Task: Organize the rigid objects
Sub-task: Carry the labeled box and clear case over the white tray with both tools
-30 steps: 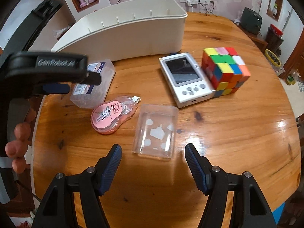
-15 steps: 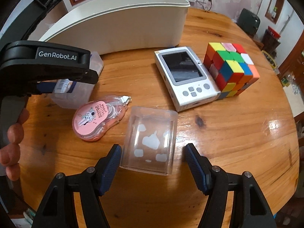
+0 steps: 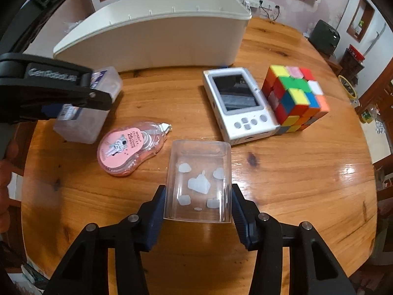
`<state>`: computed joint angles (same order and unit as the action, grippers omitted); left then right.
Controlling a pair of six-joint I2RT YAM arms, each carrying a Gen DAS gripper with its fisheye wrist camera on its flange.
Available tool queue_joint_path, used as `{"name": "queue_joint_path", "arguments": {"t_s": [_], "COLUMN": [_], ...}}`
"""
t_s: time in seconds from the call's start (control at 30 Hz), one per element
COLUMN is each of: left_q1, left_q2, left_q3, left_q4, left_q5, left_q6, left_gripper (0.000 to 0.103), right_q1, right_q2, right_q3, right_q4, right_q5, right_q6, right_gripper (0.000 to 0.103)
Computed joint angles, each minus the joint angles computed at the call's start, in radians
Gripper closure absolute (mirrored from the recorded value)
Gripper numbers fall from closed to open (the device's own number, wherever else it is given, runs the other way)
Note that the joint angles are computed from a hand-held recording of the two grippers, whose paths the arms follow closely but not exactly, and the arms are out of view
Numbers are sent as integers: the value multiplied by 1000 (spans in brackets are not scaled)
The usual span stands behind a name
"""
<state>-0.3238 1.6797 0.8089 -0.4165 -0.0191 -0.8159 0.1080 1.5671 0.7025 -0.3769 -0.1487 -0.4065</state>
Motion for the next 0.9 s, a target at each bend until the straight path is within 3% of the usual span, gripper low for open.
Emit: {"name": "queue_joint_path", "arguments": {"t_s": [0.23, 0.4, 0.67, 0.9], "left_q1": [1, 10, 55, 90], "left_q2": [-240, -268, -231, -165], "left_q3": [101, 247, 451, 536], "left_q4": [-259, -373, -461, -423], "left_q5": [-52, -124, -192, -252], "left_q6": [38, 84, 168, 218], "left_gripper": [37, 36, 36, 36], "right_q1": [-21, -27, -3, 47], "right_q2": [-160, -180, -34, 165], "right_q3": [93, 263, 679, 1109], "right_q4": [-127, -258, -475, -616], "right_q5": [-52, -108, -179, -204], "right_q6": [-55, -53, -22, 19], "right_gripper": [53, 53, 53, 53]}}
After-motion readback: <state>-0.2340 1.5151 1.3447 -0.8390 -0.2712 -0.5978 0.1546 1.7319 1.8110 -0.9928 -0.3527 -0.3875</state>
